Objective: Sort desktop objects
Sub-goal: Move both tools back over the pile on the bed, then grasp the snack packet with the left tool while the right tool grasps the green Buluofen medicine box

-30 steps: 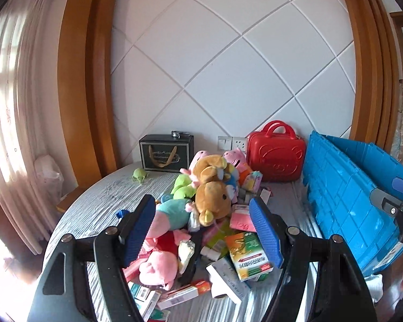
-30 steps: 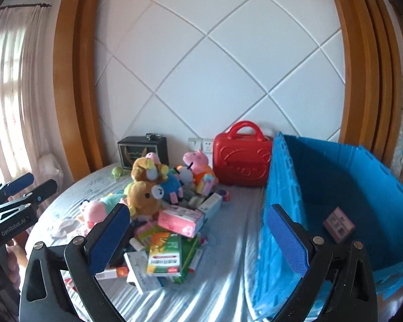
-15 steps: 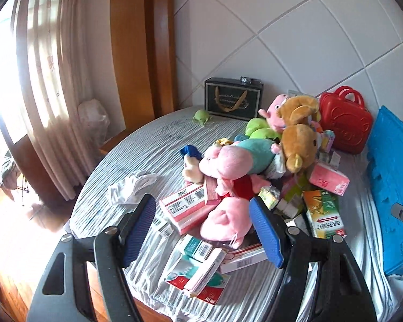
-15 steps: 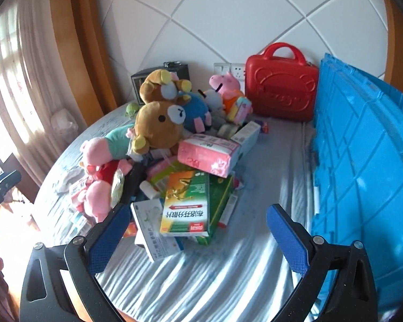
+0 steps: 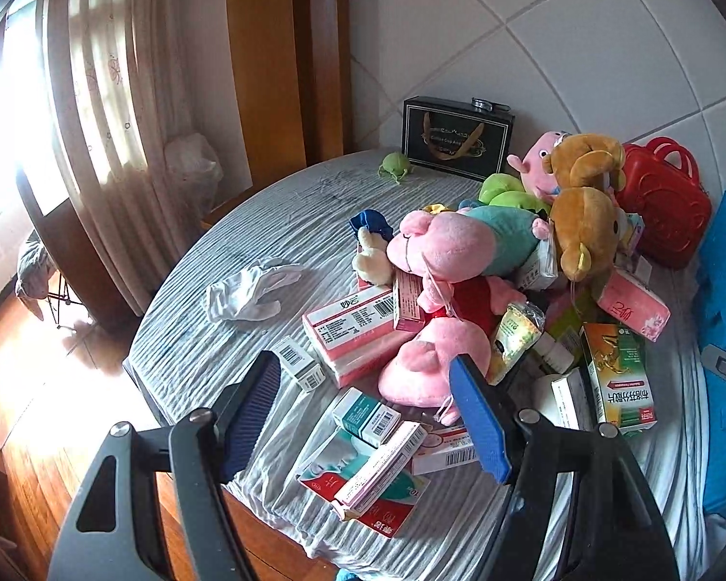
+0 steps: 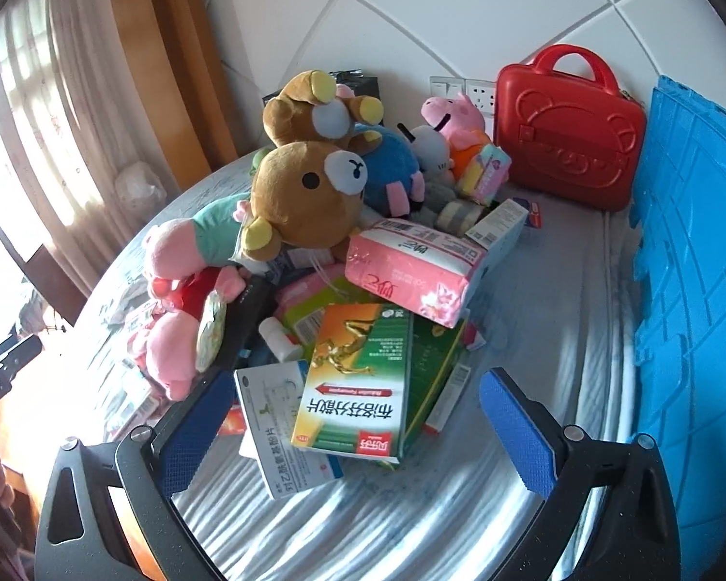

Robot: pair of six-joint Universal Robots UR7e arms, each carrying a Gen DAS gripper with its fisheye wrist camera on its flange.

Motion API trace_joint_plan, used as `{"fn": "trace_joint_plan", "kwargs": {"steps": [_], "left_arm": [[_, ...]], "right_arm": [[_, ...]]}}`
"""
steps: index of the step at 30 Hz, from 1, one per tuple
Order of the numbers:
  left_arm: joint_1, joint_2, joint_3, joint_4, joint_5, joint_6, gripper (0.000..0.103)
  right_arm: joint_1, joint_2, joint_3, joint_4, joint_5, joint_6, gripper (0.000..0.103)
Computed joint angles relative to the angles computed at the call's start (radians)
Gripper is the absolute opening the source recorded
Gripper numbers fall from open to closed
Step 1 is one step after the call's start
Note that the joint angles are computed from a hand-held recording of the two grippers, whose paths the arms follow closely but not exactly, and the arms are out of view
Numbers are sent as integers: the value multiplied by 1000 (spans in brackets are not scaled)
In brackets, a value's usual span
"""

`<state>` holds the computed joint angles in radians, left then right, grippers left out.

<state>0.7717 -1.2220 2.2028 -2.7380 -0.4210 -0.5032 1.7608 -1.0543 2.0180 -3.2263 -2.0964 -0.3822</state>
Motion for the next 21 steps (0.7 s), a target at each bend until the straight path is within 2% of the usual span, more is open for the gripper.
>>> {"fn": "trace_joint_plan", "kwargs": {"steps": [6, 9, 14, 17, 21], "left_arm": [[63, 83, -90, -153, -71, 228, 72], [113, 128, -154, -212, -148, 349, 72], [203, 180, -250, -161, -298, 465, 72], [239, 214, -295, -107, -348, 517, 72], [271, 249, -341, -44, -428, 528, 72]], "right_arm": [[0, 34, -46, -24, -45, 33, 103], [5, 56, -71, -37, -100, 73, 103], [12, 103, -118, -40, -198, 159, 103], [7, 117, -123, -22, -233, 227, 103], [-5, 131, -124, 32, -283, 291, 103]]}}
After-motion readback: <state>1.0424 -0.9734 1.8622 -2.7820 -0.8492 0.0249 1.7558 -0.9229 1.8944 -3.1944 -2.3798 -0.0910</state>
